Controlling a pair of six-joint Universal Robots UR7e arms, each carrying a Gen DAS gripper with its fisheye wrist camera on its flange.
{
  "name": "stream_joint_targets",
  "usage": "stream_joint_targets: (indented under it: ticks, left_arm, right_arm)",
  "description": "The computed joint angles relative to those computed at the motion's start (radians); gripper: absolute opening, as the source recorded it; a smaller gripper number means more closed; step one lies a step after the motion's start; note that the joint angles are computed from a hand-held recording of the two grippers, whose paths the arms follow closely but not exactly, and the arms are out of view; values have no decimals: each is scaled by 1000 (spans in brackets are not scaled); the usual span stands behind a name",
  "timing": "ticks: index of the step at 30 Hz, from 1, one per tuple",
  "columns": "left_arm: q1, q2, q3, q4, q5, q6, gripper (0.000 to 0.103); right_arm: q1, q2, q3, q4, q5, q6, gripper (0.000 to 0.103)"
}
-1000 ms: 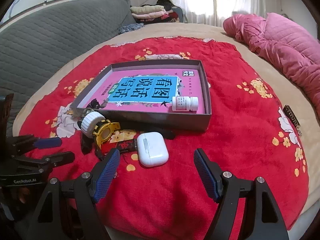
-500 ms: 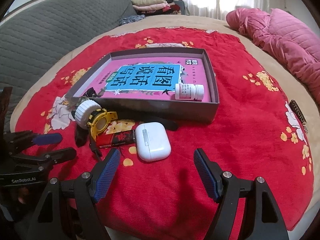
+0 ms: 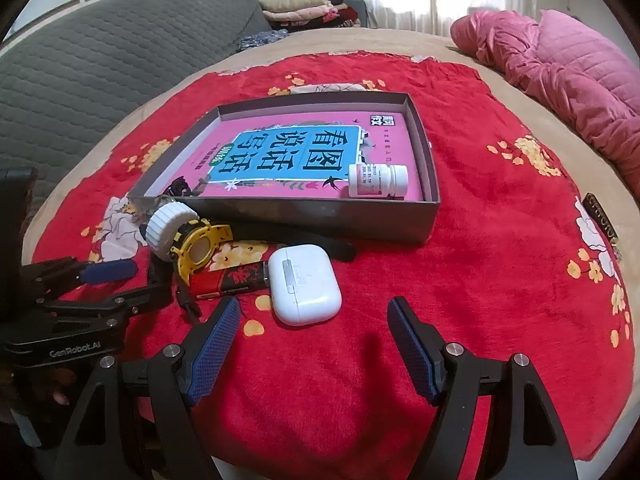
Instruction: Organize rigid objects
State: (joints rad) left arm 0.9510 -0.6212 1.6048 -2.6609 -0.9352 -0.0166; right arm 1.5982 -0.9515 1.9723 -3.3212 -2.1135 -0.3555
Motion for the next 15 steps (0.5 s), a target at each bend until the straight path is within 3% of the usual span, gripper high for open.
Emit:
stream_joint_targets:
  ticks: [15]
  left_arm:
    - [5, -26, 19, -1, 5, -20, 60]
  right_arm:
    - [-5, 43, -33, 8, -16, -31, 77]
